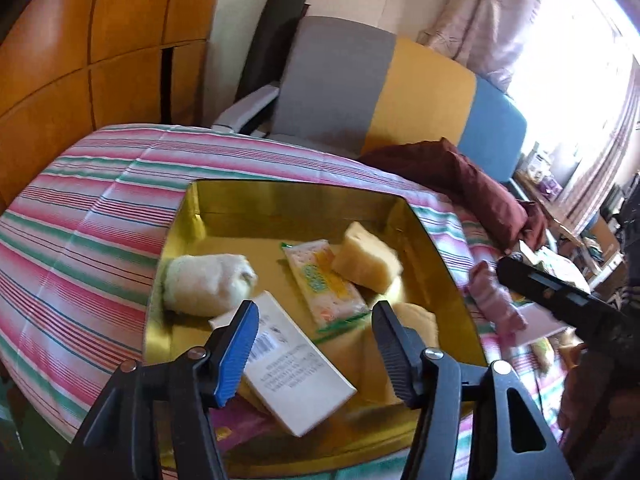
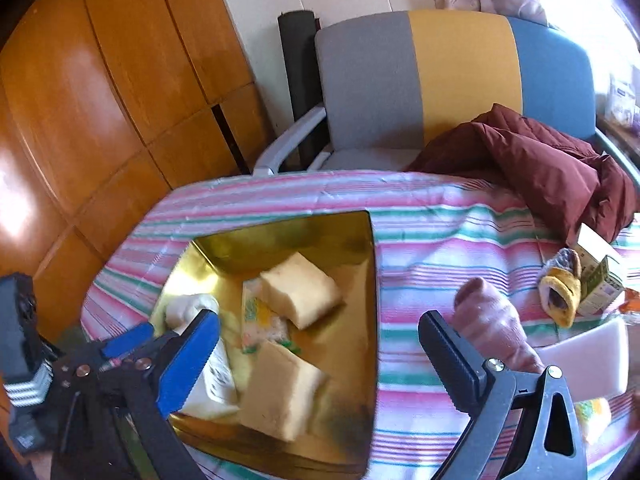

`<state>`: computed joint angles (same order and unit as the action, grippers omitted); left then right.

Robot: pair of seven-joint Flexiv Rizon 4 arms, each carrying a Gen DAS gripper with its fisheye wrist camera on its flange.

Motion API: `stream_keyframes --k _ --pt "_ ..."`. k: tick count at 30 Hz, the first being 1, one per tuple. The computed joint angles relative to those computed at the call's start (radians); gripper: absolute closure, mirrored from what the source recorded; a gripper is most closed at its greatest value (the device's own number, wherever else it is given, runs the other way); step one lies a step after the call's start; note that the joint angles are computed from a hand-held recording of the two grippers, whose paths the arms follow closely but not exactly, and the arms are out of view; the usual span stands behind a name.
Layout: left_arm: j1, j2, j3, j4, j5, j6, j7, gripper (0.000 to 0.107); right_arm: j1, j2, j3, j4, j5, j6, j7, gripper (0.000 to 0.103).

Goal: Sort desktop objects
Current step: 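Move both tools away from the tray toward the remaining items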

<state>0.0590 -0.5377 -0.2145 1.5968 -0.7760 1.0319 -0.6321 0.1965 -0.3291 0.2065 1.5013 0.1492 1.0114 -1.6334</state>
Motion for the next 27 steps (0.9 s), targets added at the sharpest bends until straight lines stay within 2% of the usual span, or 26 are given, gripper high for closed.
stream_keyframes --k 5,7,11,16,19,21,23,24,27 --pt "0.001 0.029 -0.015 0.035 -0.026 -0.015 0.042 0.046 -0.014 0.029 -0.011 0.052 -0.01 0.02 0.001 0.0" --pt "0.001 0.039 -0.019 0.046 -0.045 -0.032 0.059 0.042 -0.026 0.045 -0.014 0.066 -0.004 0.021 -0.005 0.0" --pt "-0.015 0.066 -0.028 0.091 -0.106 0.032 0.127 0.038 -0.045 0.071 -0.032 0.084 -0.009 0.021 -0.006 0.0" --pt "-0.04 0.074 -0.004 0.097 -0.092 0.028 0.116 0.038 -0.069 0.087 -0.061 0.083 -0.028 0.022 0.01 0.0" --pt "-0.044 0.082 -0.004 0.116 -0.104 0.049 0.118 0.038 -0.12 0.074 -0.048 0.01 0.067 -0.042 -0.033 0.001" --pt "-0.044 0.086 0.002 0.119 -0.09 0.023 0.11 0.038 -0.156 0.056 -0.042 -0.055 0.143 -0.104 -0.064 0.002" --pt "-0.04 0.094 0.0 0.132 -0.099 0.006 0.121 0.038 -0.205 0.029 -0.033 -0.144 0.245 -0.198 -0.111 0.014" --pt "-0.041 0.099 -0.003 0.141 -0.111 0.009 0.132 0.038 -0.219 0.016 -0.039 -0.178 0.266 -0.225 -0.117 0.014" --pt "-0.045 0.115 -0.006 0.163 -0.139 0.001 0.166 0.037 -0.217 -0.003 -0.072 -0.198 0.225 -0.201 -0.114 0.015"
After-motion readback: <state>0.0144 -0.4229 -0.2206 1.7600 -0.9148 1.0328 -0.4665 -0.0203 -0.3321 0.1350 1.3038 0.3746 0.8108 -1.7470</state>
